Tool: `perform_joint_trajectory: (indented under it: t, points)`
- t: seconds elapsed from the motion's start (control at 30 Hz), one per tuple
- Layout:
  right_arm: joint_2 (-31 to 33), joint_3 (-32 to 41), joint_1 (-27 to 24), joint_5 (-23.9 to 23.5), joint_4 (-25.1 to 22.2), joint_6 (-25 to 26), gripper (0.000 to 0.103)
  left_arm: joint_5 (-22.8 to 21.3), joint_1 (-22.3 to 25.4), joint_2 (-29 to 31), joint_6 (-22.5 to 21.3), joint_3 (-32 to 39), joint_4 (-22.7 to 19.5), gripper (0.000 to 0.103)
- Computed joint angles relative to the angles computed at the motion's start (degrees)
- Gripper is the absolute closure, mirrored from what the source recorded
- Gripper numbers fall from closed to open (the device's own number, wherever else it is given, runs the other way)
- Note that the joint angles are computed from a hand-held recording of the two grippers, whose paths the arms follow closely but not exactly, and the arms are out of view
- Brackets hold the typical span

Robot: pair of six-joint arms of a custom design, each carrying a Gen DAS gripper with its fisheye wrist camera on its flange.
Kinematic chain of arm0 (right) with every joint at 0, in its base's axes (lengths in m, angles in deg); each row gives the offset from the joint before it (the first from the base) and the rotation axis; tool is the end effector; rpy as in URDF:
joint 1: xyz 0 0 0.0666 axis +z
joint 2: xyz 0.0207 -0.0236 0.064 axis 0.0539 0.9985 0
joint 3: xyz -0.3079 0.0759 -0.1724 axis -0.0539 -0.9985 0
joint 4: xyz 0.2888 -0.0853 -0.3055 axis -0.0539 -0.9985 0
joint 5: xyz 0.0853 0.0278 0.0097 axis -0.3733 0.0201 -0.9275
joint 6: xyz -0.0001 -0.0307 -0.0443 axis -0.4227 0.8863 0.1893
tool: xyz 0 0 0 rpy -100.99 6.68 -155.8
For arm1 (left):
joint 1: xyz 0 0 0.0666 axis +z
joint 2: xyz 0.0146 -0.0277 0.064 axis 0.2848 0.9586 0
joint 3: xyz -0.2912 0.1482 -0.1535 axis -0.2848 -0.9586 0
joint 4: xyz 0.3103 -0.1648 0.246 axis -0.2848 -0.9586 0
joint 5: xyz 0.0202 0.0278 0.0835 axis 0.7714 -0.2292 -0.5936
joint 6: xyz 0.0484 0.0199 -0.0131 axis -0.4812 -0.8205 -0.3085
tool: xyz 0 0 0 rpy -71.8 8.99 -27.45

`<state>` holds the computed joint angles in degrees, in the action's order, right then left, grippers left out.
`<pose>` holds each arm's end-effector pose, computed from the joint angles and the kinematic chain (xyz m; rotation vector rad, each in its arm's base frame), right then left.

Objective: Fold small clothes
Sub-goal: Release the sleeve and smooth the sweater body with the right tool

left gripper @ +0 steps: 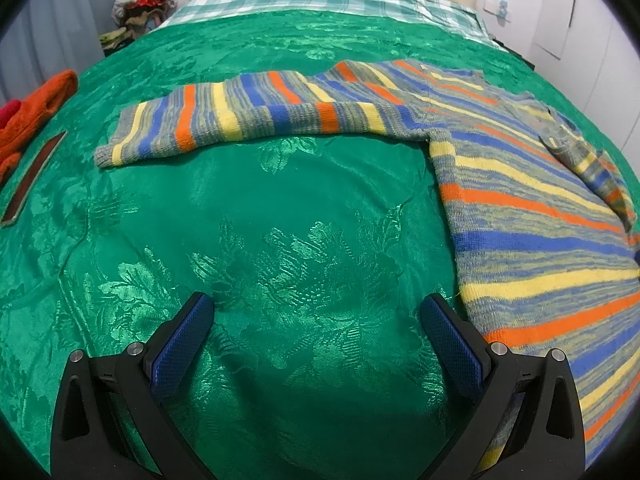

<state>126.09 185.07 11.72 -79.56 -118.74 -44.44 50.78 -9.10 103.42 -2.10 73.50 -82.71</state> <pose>0.4868 0.0857 0.4712 -0.7495 2.8278 0.4931 0.3862 -0.1746 0.4275 -0.1340 2.5314 0.0213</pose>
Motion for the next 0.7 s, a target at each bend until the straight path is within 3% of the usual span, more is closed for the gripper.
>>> perform_joint_trajectory:
  t: [0.07,0.13,0.2,0.27,0.37,0.5,0.57,0.63,0.7]
  points:
    - [-0.8,1.34,-0.7,-3.3,2.0,-2.32,0.065,-0.19,-0.09,0.04,0.08,0.02,-0.11,0.0]
    - [-0.28,3.25,-2.57,-5.48,8.43,-9.75,0.065,-0.42,-0.2,0.17,0.16,0.12,-0.19,0.0]
    - [1.66,5.09,-3.01,-0.43,13.64,-18.29,0.064,-0.45,-0.24,0.16,0.32,0.11,-0.12,0.0]
    - [5.15,7.71,-1.86,4.11,13.98,-22.77,0.064,-0.36,-0.19,0.04,0.34,-0.03,0.07,0.0]
    - [7.77,7.69,2.0,4.69,14.16,-20.82,0.064,-0.4,-0.23,-0.02,0.39,-0.11,0.13,0.0]
    - [5.19,5.2,6.41,-10.34,12.73,-11.74,0.064,-0.38,-0.22,-0.03,0.39,-0.12,0.11,0.0]
    - [2.4,3.49,6.93,-10.97,13.64,-8.54,0.063,-0.38,-0.22,-0.03,0.39,-0.12,0.11,0.0]
    - [0.36,2.04,3.64,-11.19,14.47,-10.28,0.058,-0.37,-0.22,-0.03,0.38,-0.13,0.12,0.0]
    - [-1.03,0.47,-1.15,-9.73,15.3,-15.9,0.057,-0.37,-0.22,-0.03,0.38,-0.13,0.12,0.0]
